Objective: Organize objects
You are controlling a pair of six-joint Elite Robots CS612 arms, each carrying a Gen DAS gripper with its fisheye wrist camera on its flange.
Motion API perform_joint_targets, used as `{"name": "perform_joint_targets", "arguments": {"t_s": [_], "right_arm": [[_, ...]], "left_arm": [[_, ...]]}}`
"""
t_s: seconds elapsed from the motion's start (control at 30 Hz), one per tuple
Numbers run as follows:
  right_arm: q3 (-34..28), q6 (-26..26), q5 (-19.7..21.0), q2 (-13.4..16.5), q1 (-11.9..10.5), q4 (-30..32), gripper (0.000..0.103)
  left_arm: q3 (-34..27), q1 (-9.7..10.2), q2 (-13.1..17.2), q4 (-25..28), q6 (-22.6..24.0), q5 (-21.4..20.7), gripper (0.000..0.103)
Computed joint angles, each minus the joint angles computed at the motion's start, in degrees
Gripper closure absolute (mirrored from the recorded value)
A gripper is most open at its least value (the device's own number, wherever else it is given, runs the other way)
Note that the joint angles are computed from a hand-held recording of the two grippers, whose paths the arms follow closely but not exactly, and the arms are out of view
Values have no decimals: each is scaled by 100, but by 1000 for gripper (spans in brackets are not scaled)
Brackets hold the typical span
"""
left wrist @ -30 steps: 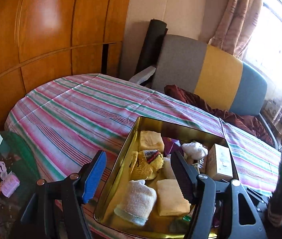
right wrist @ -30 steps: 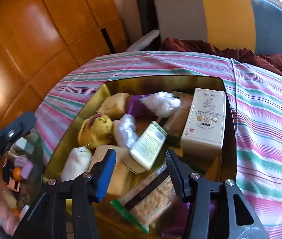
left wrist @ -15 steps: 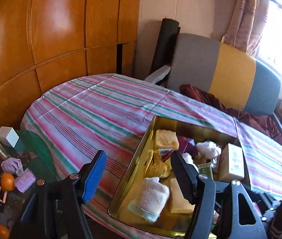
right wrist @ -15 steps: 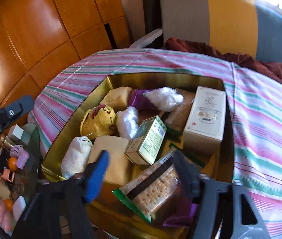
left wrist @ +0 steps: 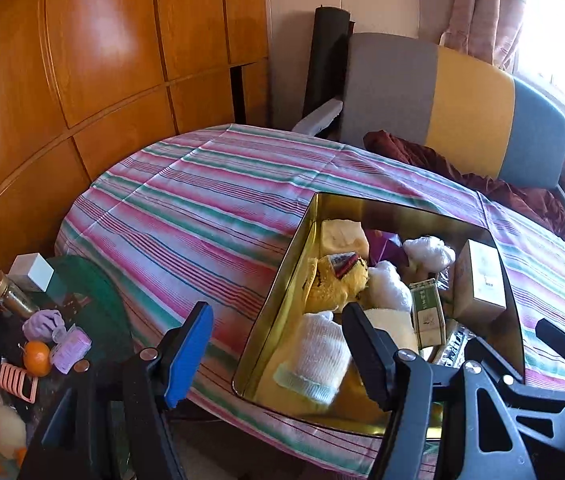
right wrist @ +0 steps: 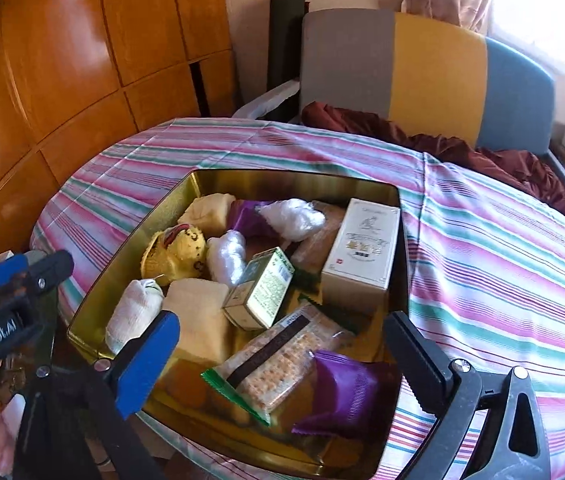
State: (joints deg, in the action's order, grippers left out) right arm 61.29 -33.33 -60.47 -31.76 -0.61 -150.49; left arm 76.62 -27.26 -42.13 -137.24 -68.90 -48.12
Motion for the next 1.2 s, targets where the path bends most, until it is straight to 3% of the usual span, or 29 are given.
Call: {"name": "perform_joint_targets", "arguments": {"t_s": [0.23, 0.4, 0.6, 0.9, 1.2], "right_arm": [[103, 278, -254, -47, 3, -315, 0], [213, 465, -524, -104, 37, -579, 0], [358, 545, -478, -189, 28, -739, 0], [372, 710, -759, -185, 68, -908, 0], [410, 648, -757, -191, 79, -993, 0]], "left_arm": [[46, -48, -68, 304, -251, 212, 35], [54, -47, -75, 323, -201, 143, 35], [17, -44, -69, 523, -254, 170, 35], [63, -60, -89, 333, -82, 76, 35], [76, -84, -72, 207, 23, 121, 36]]}}
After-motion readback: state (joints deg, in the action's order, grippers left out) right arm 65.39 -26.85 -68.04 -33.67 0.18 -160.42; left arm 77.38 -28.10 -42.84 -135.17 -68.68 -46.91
